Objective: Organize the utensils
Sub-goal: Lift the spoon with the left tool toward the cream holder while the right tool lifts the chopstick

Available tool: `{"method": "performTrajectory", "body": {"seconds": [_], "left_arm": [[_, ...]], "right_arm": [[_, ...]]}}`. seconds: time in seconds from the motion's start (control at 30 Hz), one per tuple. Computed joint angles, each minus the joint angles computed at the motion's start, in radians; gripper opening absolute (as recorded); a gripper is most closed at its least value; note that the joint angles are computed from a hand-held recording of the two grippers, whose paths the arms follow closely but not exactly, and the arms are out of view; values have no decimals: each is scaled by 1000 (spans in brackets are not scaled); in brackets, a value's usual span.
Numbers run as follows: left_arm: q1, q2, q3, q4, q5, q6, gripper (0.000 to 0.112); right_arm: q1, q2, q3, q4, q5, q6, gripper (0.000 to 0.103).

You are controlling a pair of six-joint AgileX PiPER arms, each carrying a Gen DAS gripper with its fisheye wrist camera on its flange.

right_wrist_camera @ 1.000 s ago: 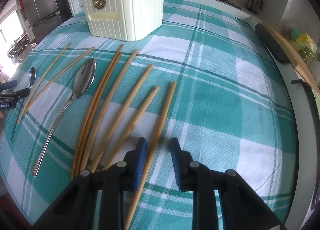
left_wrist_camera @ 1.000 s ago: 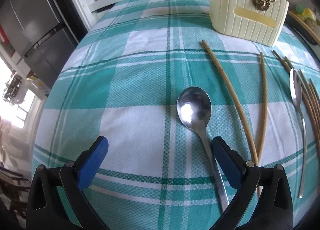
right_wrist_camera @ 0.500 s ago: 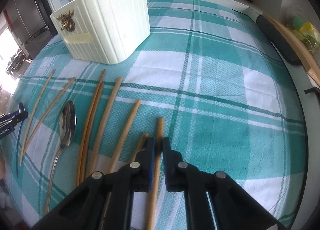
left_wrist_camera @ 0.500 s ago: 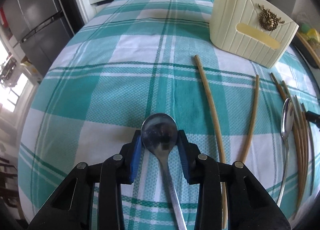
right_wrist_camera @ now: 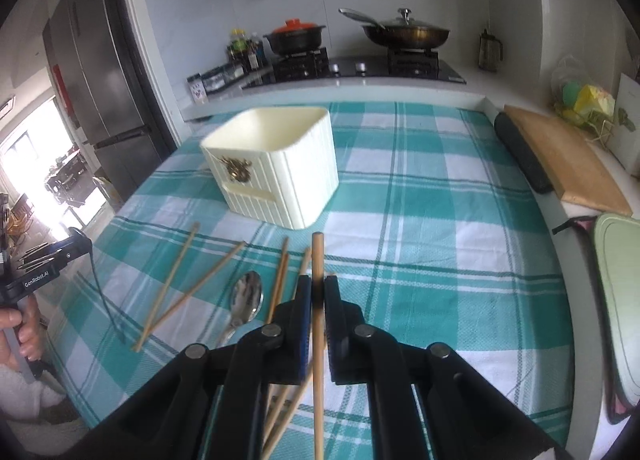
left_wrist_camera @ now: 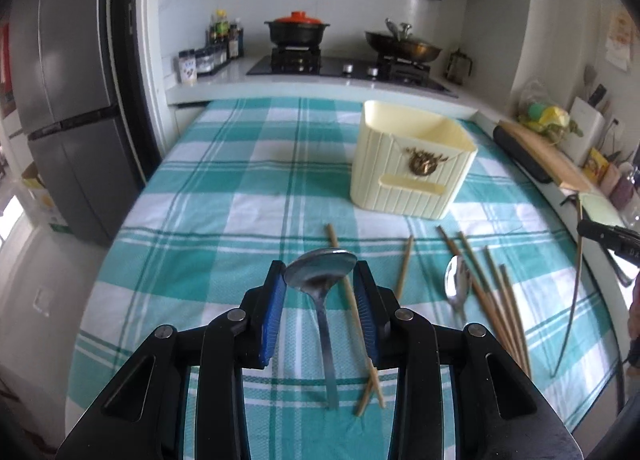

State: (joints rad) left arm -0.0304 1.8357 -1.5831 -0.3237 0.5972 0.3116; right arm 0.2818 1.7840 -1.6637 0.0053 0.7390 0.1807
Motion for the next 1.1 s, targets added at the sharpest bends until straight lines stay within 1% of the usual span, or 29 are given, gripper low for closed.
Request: {"method": "performTrajectory", "body": {"seconds": [0.07,0.1,0.17,0.2,0.3,0.4,0.47,0.5,0.57,0.63,0.7,0.8,0.83,0.9,0.93,1.0,1.1], "left_arm": [[8,-45,27,-50,-6,50,31],[9,-60,32,-56,-7,58,5],[31,-80,31,-154,27,145,4],[34,-87,31,-177,30,161,3],[27,-98,34,-189,13,185,2],[49,-77,8,-214,47,192,2],[56,-63,-3,-190,56,193,2],[58,-55,-8,-184,64,210,4],[66,-39,-14,-210,102,281,16],[64,-33,-1,-237,134,361,39],[39,-49,49,-243,120,436,49],[-22,-77,139,-240,75,561,56],[-52,-88,170,-232,48,603,61],[-112,-111,232,-243,2,706,67],[-141,-114,249,-252,-4,755,69],[-197,-101,253,-255,10,822,70],[-280,-44,215,-219,48,855,71]], "right_arm": [[29,-55,32,-43,-27,37,7],[43,-75,43,-67,-40,58,7],[70,-103,54,-115,-63,101,7],[80,-109,56,-135,-73,115,6],[110,-119,50,-205,-83,169,7],[122,-134,57,-223,-96,195,7],[130,-145,63,-248,-102,219,7],[128,-147,64,-249,-104,221,7],[125,-161,77,-253,-115,233,7],[118,-174,86,-248,-122,236,7],[115,-192,101,-252,-132,243,7],[115,-219,125,-268,-146,262,7],[113,-230,134,-268,-150,266,7],[106,-254,156,-265,-157,272,7],[105,-266,167,-266,-160,278,7],[104,-295,193,-282,-165,301,7],[101,-345,233,-309,-169,342,7]]}}
